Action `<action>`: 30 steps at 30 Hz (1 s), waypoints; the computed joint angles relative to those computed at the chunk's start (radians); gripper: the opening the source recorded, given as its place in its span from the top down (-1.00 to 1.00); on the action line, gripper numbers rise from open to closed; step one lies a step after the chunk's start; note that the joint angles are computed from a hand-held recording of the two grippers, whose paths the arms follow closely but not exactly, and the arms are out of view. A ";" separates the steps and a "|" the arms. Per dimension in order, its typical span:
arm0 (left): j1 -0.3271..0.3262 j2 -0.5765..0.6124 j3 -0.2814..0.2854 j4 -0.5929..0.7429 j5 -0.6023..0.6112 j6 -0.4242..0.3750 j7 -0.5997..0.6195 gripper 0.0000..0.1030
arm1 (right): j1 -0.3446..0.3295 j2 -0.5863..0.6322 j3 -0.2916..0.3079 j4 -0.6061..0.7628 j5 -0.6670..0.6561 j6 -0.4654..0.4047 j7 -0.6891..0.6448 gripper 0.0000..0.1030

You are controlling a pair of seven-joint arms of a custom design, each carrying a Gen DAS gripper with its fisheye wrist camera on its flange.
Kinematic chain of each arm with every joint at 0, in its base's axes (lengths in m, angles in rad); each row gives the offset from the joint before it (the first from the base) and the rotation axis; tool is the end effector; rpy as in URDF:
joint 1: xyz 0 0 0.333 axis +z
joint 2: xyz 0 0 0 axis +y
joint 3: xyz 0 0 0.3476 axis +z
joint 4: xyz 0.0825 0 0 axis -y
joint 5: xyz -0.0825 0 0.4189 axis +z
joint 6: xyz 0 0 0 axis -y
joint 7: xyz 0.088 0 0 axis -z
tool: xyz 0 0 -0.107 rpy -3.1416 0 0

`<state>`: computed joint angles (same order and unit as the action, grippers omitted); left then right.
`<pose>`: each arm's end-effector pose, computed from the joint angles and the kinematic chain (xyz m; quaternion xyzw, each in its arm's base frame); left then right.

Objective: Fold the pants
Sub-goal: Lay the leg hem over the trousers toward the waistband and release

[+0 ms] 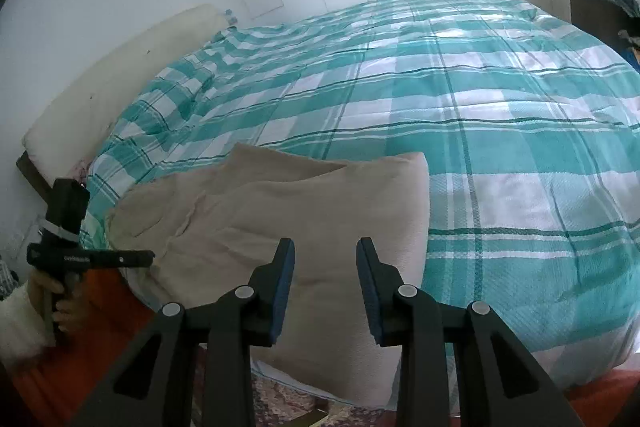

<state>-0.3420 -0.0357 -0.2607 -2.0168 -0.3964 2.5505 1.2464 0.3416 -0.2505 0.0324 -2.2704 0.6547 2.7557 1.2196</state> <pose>0.5116 -0.3480 0.5475 0.6669 -0.6766 0.3077 0.0522 0.5117 0.1752 0.5548 -0.7106 0.5758 -0.0840 0.3955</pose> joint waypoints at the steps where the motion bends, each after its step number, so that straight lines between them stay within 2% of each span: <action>1: 0.000 0.003 -0.001 0.005 0.005 -0.011 0.003 0.11 | 0.001 -0.002 -0.001 -0.001 0.002 0.000 -0.001 0.37; 6: -0.001 0.068 -0.015 0.081 0.122 -0.142 -0.051 0.17 | 0.002 -0.005 -0.005 -0.005 0.017 0.005 0.006 0.37; 8: 0.002 0.078 -0.019 0.091 0.140 -0.160 -0.066 0.10 | 0.003 -0.004 -0.006 -0.004 0.022 0.003 0.006 0.37; 11: 0.014 0.088 -0.020 0.092 0.076 -0.154 -0.057 0.09 | 0.005 -0.004 -0.006 -0.004 0.025 0.004 0.000 0.37; 12: 0.018 0.086 -0.020 0.085 0.062 -0.141 -0.064 0.41 | 0.006 -0.003 -0.006 -0.004 0.025 0.003 -0.003 0.37; 13: 0.020 0.083 -0.019 0.077 0.061 -0.128 -0.078 0.88 | 0.006 -0.003 -0.006 -0.003 0.026 0.003 -0.006 0.37; 15: 0.024 0.064 -0.020 0.049 0.009 -0.063 -0.080 0.92 | 0.007 -0.002 -0.007 -0.003 0.029 0.004 -0.012 0.37; 18: 0.009 0.006 -0.026 -0.001 -0.020 0.116 0.000 0.93 | -0.005 -0.013 0.009 -0.017 0.001 0.048 0.008 0.37; 20: 0.001 -0.007 -0.020 0.003 0.044 0.122 -0.014 0.92 | -0.015 -0.029 0.022 -0.033 -0.037 0.103 0.031 0.37; 22: 0.000 -0.012 -0.012 -0.005 0.079 0.087 -0.040 0.91 | -0.014 -0.031 0.019 -0.034 -0.060 0.110 0.046 0.34; 24: -0.002 -0.006 -0.007 -0.016 0.099 0.032 -0.061 0.90 | 0.002 -0.018 -0.001 -0.021 -0.048 0.059 0.040 0.33; 26: -0.004 0.009 -0.011 -0.008 0.151 -0.035 -0.098 0.79 | 0.021 0.006 -0.021 0.005 -0.021 -0.034 -0.001 0.33; 27: -0.006 0.010 -0.015 -0.006 0.190 -0.057 -0.122 0.74 | 0.015 0.025 -0.016 0.025 -0.041 -0.099 0.000 0.33; 29: -0.008 0.001 -0.018 0.000 0.233 -0.061 -0.142 0.60 | -0.020 0.063 0.024 0.055 -0.167 -0.192 0.075 0.32; 30: -0.009 -0.010 -0.018 -0.001 0.256 -0.056 -0.152 0.39 | -0.027 0.068 0.036 0.062 -0.206 -0.203 0.095 0.32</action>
